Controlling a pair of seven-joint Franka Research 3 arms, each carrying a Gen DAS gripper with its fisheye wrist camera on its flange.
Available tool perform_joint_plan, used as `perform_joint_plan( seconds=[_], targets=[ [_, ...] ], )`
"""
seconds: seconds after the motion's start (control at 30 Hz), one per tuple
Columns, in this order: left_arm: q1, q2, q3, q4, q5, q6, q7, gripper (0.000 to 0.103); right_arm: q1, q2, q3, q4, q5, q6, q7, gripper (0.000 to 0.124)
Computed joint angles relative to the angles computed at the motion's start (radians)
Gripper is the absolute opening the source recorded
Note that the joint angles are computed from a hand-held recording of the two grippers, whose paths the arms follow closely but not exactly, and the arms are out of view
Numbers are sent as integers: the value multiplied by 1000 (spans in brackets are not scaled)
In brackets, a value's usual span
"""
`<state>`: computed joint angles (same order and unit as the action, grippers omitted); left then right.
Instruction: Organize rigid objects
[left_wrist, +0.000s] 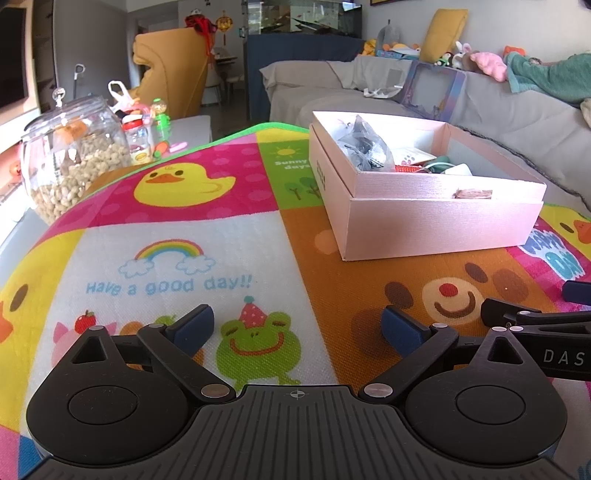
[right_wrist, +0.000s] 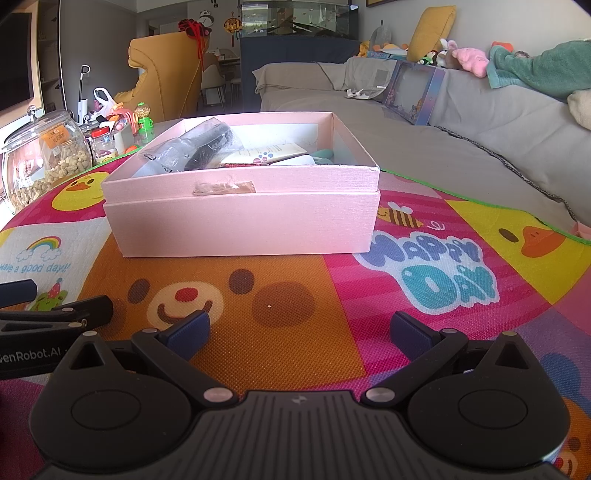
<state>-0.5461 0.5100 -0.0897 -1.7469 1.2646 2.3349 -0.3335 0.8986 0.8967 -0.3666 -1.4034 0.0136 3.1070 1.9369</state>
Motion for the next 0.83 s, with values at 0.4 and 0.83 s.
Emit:
perform_joint_plan(
  seconds=[0.4,0.83],
  targets=[
    [7,-12,-3,-14,-4,17,3,100,0,0,1,1,2,0,-2,103],
    [10,-23,-2,-34,19,28,-20,100,2,1,-2,1,2,-1,-1,103]
  ],
)
